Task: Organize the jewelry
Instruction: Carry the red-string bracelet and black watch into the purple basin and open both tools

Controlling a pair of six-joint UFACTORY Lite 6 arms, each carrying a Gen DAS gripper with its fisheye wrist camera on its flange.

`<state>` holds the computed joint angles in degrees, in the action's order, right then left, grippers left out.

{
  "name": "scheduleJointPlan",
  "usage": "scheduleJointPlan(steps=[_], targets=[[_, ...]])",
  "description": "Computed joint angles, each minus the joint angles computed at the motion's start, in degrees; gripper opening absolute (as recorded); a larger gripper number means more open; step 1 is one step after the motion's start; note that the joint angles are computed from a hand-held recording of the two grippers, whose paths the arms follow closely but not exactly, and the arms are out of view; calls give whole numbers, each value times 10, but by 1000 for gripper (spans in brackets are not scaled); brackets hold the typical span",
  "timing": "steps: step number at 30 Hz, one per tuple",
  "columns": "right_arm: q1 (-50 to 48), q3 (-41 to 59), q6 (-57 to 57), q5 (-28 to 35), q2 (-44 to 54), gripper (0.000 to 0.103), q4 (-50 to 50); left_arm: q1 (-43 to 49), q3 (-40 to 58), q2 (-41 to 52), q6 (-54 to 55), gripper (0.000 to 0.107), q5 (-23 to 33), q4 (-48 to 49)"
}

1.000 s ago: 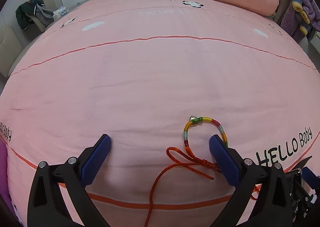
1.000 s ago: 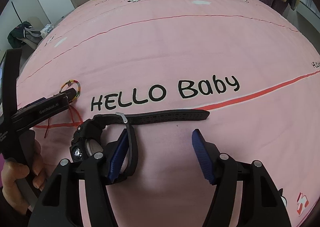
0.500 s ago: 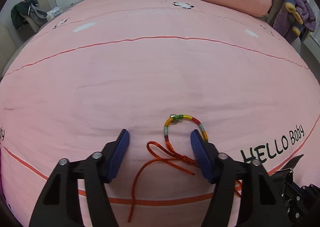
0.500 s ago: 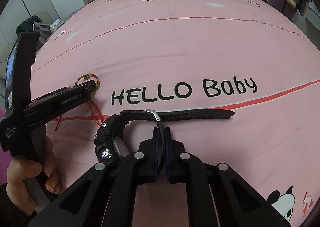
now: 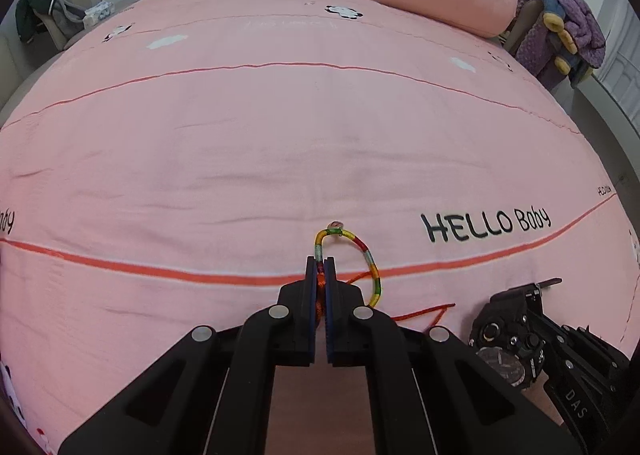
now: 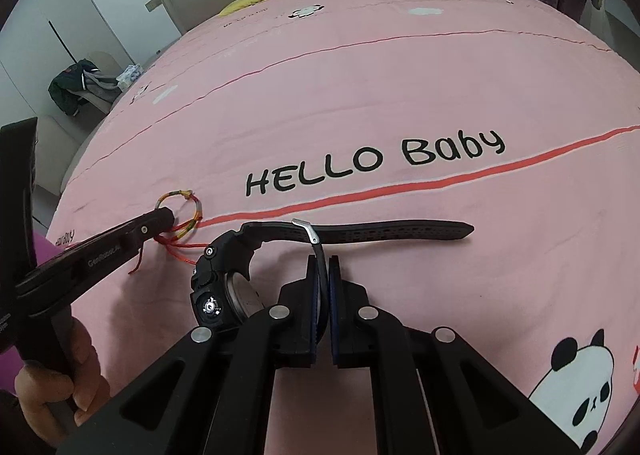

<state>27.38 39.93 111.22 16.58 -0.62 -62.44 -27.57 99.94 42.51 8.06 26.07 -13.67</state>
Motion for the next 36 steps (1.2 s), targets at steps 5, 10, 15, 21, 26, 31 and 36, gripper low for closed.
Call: scheduleJointPlan(steps=[5,10,15,21,26,31,36], targets=[[47,0,-18,35,-21,5,55,17,-145,-121,19,3,-26,-7],[123,12,-41,103,-56,5,114,35,-259,-229,39,3,-30,-21],[223,46,-35,192,-83,5,154,53,-358,-346,57,3,-12,-30],[321,112,-15,285,-89,5,165,114,-443,-504,122,3,47,-73],[396,227,-22,367,-39,5,164,198,-465,-611,191,3,123,-108],[441,377,-63,420,45,5,164,335,-450,-680,305,3,219,-171],[446,574,-150,443,169,5,169,516,-377,-673,447,3,328,-258]])
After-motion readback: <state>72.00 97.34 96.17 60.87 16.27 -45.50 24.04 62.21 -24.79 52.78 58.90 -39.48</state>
